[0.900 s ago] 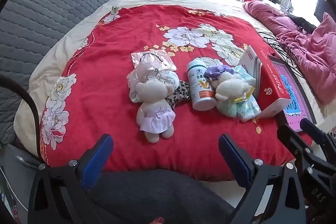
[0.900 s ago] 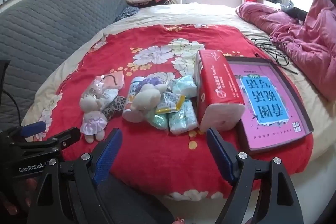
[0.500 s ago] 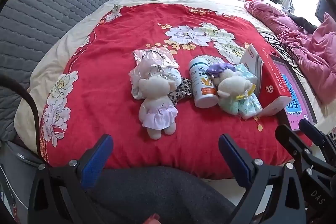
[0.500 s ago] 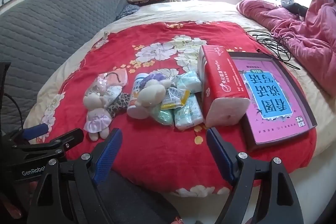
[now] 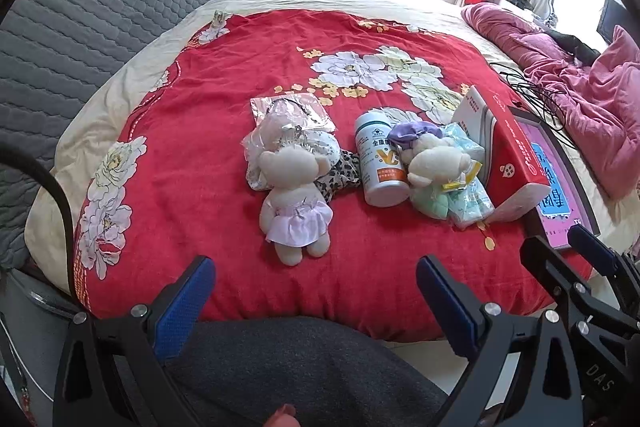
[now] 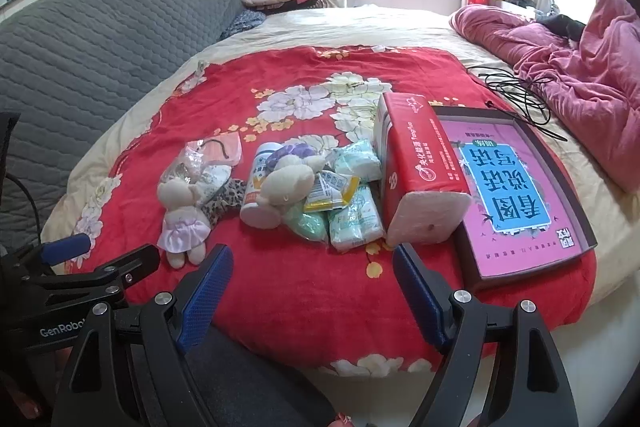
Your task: Organize soft objects
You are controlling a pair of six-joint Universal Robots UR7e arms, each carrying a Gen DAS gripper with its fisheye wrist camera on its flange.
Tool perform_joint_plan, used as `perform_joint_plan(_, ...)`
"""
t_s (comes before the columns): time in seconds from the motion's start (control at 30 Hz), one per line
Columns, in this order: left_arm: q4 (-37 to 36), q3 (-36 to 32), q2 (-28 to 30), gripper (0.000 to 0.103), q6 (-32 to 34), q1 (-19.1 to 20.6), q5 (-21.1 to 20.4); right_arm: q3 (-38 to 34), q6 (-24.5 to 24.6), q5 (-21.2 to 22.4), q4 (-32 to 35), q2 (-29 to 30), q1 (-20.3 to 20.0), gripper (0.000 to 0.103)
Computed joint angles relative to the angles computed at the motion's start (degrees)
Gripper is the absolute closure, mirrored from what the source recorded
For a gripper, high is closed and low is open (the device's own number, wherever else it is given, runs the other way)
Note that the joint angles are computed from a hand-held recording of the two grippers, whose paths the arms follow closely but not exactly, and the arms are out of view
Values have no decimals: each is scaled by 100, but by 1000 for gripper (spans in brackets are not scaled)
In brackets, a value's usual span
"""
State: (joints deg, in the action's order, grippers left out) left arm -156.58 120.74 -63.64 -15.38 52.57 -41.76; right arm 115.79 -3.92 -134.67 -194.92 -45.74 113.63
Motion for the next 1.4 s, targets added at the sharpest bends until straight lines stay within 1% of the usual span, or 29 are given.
perform_joint_plan(0.27, -5, -5, 7, 2, 3, -7, -11, 27, -82, 6, -64, -16, 15, 20)
perform_joint_plan(0.7, -29, 14, 4, 2, -14, -9, -18, 4, -23, 11, -9, -8, 16, 20)
perform_joint_plan(0.97, -63, 45, -31, 2, -30, 48, -135, 17, 16, 44, -8, -5, -7, 20)
perform_joint_plan(1.17, -226, 47, -40, 2, 71, 146, -312, -19, -40, 92, -45, 36, -28, 20)
perform_joint_plan(1.4, -193, -141, -50, 2, 78, 431, -507, -122, -136, 171, -71, 127, -69, 20)
